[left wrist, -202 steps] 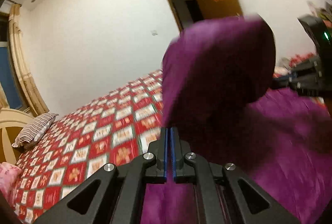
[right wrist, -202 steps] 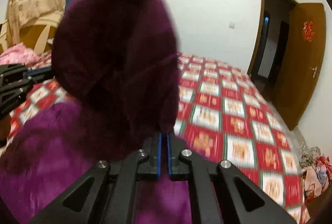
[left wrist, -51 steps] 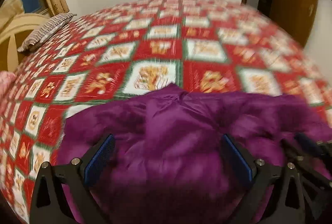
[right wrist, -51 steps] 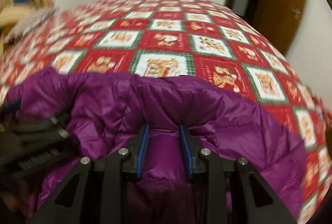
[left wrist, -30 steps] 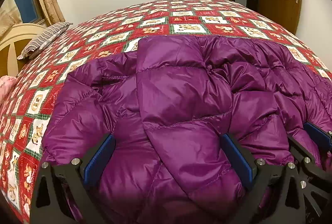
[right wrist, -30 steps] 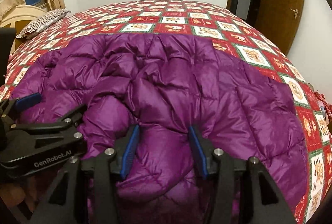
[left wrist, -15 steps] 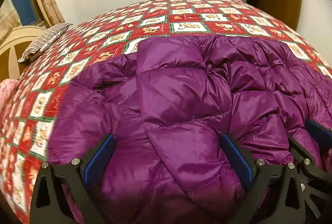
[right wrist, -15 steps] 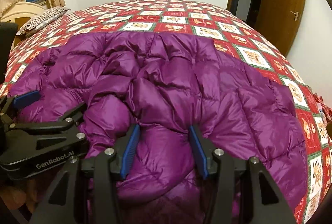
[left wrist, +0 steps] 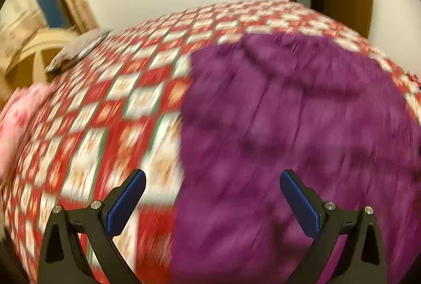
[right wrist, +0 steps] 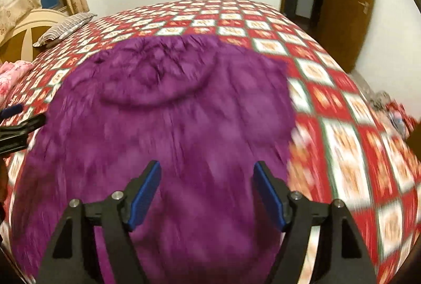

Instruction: Fold large clothes

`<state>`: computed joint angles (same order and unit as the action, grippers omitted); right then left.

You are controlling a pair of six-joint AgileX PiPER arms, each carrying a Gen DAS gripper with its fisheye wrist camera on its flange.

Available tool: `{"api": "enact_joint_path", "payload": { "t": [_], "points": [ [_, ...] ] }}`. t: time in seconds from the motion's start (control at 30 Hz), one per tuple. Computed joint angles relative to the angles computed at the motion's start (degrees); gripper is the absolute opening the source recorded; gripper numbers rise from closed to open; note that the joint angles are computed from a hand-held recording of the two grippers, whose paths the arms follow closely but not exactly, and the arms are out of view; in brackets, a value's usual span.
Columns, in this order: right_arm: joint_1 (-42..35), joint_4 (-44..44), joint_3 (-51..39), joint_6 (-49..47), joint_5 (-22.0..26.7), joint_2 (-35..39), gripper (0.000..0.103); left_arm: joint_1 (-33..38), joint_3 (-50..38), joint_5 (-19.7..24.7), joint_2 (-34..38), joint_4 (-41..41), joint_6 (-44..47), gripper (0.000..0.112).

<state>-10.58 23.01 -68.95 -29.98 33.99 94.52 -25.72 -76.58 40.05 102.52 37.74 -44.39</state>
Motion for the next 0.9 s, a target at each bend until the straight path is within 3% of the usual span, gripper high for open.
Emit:
{"api": "enact_joint_path", "payload": {
  "t": [0.13, 0.23, 0.4, 0.53, 0.6, 0.63, 0.67, 0.7, 0.77, 0.9],
  "points": [
    [-7.25, 4.09, 14.39, -6.58, -1.3, -9.21, 0.077, 1.23, 18.95, -3.55, -10.7, 3.11, -8.98, 0.102],
    [-11.76, 7.35, 21.6, -10.31, -0.34, -14.62, 0.077, 1.69, 27.34, -7.75, -16.3, 2.72, -12.48, 0.102],
    [-18.91, 15.32, 30.41, -21.52, 4.23, -22.09, 0.077, -1.86, 33.66, -10.69, -19.05, 9.27, -22.08, 0.102],
    [-16.93, 17.09, 35.86, -23.79, -0.18, -25.59, 0.077, -3.07, 35.65, -13.52, -18.95, 14.93, -28.08, 0.099],
    [-16.55, 19.77, 37.56, -25.94, -2.08, -26.21, 0.074, -1.61, 36.74, -17.41, -20.11, 11.46, -25.18, 0.082],
    [-16.8, 21.26, 38.43, -27.63, -2.49, -26.56, 0.07, -2.5, 37.2, -17.56, -20.99, 11.65, -25.09, 0.063],
    [-17.21, 23.36, 38.92, -29.88, -2.21, -26.76, 0.061, -3.36, 37.4, -17.87, -21.57, 11.51, -23.86, 0.033],
    [-17.86, 24.52, 39.66, -31.41, -1.43, -27.49, 0.052, -4.58, 37.83, -18.24, -22.6, 10.87, -21.67, 0.019],
    [-21.31, 27.63, 38.96, -36.14, 4.57, -27.32, 0.009, -8.21, 38.48, -15.14, -24.42, 13.75, -23.95, 0.008],
    [-29.23, 29.71, 38.22, -39.85, 14.22, -29.99, 0.007, -11.89, 40.34, -11.89, -32.83, 12.18, -21.73, 0.005]
  ]
}}
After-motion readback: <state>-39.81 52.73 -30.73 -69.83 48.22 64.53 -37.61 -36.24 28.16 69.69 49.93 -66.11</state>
